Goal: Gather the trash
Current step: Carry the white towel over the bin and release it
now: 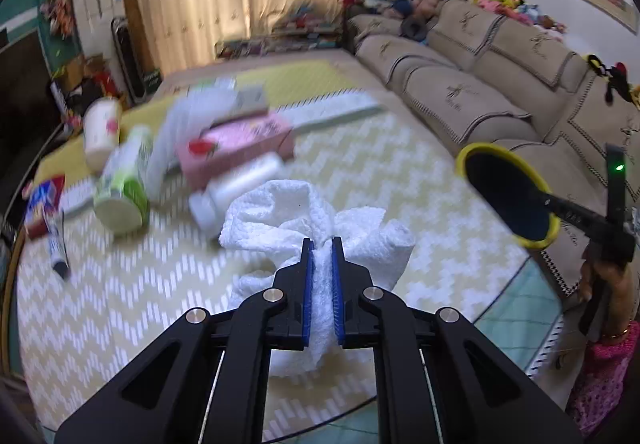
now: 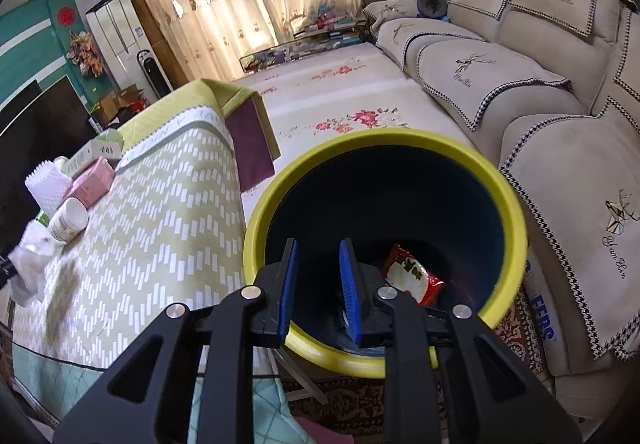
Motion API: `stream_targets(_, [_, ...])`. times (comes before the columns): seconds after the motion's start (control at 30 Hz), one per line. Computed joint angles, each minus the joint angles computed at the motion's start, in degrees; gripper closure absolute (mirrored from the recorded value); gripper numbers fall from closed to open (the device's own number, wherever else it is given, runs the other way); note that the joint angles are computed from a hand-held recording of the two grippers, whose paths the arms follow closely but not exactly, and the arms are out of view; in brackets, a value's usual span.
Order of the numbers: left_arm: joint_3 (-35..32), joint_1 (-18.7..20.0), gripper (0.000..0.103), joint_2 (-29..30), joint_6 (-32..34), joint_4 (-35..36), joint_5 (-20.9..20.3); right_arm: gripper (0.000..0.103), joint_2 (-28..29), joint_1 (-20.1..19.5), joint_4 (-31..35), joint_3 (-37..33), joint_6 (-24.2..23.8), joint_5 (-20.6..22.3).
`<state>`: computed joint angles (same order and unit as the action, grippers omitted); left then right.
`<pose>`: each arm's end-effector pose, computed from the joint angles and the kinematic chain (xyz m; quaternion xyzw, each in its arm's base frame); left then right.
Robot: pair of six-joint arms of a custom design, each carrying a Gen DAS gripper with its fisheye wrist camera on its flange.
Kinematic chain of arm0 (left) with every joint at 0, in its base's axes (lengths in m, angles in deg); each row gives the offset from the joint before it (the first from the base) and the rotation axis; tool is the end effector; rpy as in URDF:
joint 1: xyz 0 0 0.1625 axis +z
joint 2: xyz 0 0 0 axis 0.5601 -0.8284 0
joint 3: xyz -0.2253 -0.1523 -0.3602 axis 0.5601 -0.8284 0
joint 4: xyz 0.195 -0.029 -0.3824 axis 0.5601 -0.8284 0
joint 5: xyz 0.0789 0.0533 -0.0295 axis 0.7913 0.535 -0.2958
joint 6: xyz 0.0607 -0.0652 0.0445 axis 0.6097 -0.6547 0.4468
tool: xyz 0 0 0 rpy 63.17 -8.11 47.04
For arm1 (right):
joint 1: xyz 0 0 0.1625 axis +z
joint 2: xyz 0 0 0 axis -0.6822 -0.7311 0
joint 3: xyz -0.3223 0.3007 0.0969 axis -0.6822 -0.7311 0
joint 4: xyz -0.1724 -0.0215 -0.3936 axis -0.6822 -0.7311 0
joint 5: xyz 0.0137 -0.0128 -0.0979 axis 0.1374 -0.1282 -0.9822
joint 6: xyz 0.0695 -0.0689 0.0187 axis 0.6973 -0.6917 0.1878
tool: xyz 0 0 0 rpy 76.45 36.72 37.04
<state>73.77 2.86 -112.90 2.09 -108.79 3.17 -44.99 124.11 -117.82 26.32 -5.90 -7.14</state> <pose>-0.2176 -0.4433 0.0990 0.0227 0.8376 -0.3845 0.3874 0.0274 -0.6254 0.1829 0.2707 -0.9117 0.2542 0.1760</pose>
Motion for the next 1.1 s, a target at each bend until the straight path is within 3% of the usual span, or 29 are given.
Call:
stream_targets(0.13, [-2.0, -1.6, 0.094, 1.3, 7.5, -5.6, -0.1, 0.082, -2.3, -0.8, -1.2, 1.4, 0.1, 1.0])
stream_targets(0.27, [-6.4, -1.9, 0.094, 5.6, 19.2, -13.4, -1.1, 0.082, -4.7, -2.0, -2.0, 2.3, 0.5, 1.9])
stream_targets(0.4, [-12.8, -0.6, 0.094, 11.2, 31.2, -21.4, -5.2, 0.082, -6.4, -3.4, -3.5, 2.9, 1.0, 1.9])
stream_targets(0.57, [-23.2, 2.5, 0.094, 18.5, 41.2, -23.7, -11.3, 0.078, -7.3, -5.3, -3.9, 2.5, 2.2, 1.5])
stream_targets(0.67, [-29.9, 4.4, 0.094, 23.5, 44.6, -22.3, -13.0, 0.077, -7.6, -6.6, -3.6, 2.2, 2.7, 1.3])
stream_targets(0.93, [-43.9, 10.3, 0.09, 32.5, 44.0, -12.8, -18.2, 0.069, -8.3, -9.5, -2.6, 1.4, 3.5, 1.4])
stream_targets(1.0, [-46.0, 11.1, 0.085, 33.9, 44.2, -11.7, -18.3, 0.068, -8.4, -9.9, -2.3, 1.2, 3.8, 1.4])
stream_targets(1.07, [-47.4, 11.3, 0.064, 34.9, 44.5, -11.6, -18.4, 0.067, -8.5, -10.2, -2.3, 1.2, 4.1, 1.4])
stream_targets(1.1, [-47.7, 11.2, 0.059, 35.3, 44.8, -12.1, -18.3, 0.066, -8.6, -10.4, -2.3, 1.3, 4.1, 1.6])
